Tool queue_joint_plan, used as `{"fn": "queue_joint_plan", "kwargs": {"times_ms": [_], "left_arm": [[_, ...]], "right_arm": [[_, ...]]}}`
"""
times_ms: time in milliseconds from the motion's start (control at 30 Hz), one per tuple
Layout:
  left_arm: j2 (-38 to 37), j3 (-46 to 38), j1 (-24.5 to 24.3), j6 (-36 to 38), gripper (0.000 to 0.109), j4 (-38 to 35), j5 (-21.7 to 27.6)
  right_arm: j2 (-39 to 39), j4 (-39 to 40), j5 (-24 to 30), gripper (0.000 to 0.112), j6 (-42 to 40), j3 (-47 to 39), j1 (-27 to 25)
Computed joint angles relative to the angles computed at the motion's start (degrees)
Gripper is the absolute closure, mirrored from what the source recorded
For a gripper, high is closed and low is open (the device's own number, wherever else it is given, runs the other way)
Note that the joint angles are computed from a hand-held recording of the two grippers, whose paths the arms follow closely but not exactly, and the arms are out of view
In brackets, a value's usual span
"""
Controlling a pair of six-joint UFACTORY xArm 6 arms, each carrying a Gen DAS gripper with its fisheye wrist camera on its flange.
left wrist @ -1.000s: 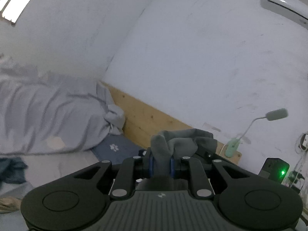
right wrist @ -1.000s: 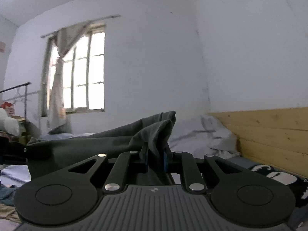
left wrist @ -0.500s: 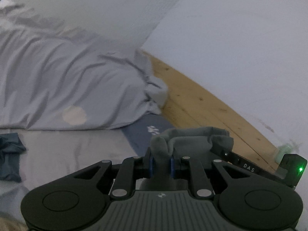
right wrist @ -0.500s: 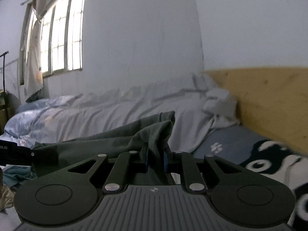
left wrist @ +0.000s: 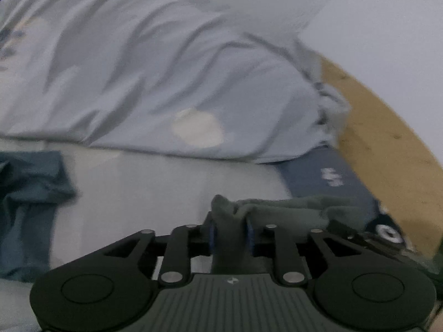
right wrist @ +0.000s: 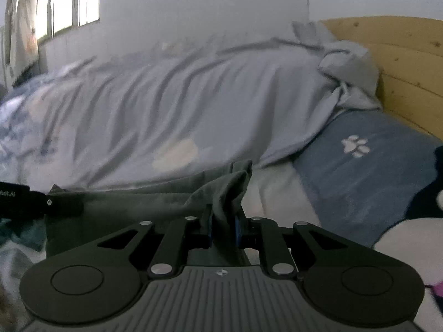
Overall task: Fold clothes
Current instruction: 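Open both grippers to release the T-shirt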
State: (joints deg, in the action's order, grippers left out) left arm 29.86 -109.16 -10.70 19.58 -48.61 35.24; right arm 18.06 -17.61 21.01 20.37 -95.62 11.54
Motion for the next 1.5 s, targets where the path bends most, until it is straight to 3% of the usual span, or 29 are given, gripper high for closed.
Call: {"fn": "queue_joint_plan", "kwargs": {"times_ms": [67,133,267,333,467,500,567,733,933,1067,1267,1400,1500], "left_arm": [[0.82,-0.31,0.16,-1.88,0.063,3.47,-0.27],[0.39,0.54,0.29,-1.86,0.057,4.92,-1.48],[-4.21,5.85,0.55,3.17,0.04,-0.75,-5.85],[-7.2,8.53,0.71,5.77,0.038,-3.7,-7.73],[-15.37,14.89,0.88,12.47,0.033,-7.59,-9.97],[-18.0,16.74,1.11,14.02,0.027,-8.75,-9.99],[-24.19,20.9,1.85,17.62,0.025,-12.08,-9.53],[-40.93,32.12,3.85,19.7,0.018,-14.57,-7.79],[-58.02,39.28,10.25,17.66,0.014,-14.12,1.12],[-66.21,41.4,20.47,18.52,0.01,-16.78,11.47],[-72.67,43.68,38.95,22.87,0.007,-21.57,25.39],[-75.16,47.74,45.99,28.07,0.006,-21.21,28.63],[-76.53,52.63,46.48,30.68,0.006,-17.98,25.15]], "right_arm": [[2.58,-6.28,3.45,0.094,4.39,-3.54,0.49],[3.45,-13.3,4.88,0.091,9.55,-4.88,0.72],[0.6,-31.79,5.87,0.082,27.83,-2.84,0.48],[-1.9,-39.4,8.24,0.072,37.15,-1.3,0.73],[-11.13,-41.09,6.45,0.067,43.65,6.79,1.05],[-14.24,-41.86,5.82,0.063,45.2,9.28,1.48],[-20.47,-43.44,4.91,0.057,48.09,13.79,2.63],[-34.92,-41.74,4.18,0.042,49.92,21.25,7.4],[-45.98,-46.04,15.17,0.022,51.98,22.25,22.26],[-48.01,-50.86,25.1,0.018,54.78,19.89,34.66],[-44.48,-56.53,32.59,0.011,61.56,16.08,47.12],[-39.58,-56.11,32.5,0.009,64.37,15.43,50.07],[-35.17,-55.71,32.09,0.009,66.69,15.3,50.96]]}}
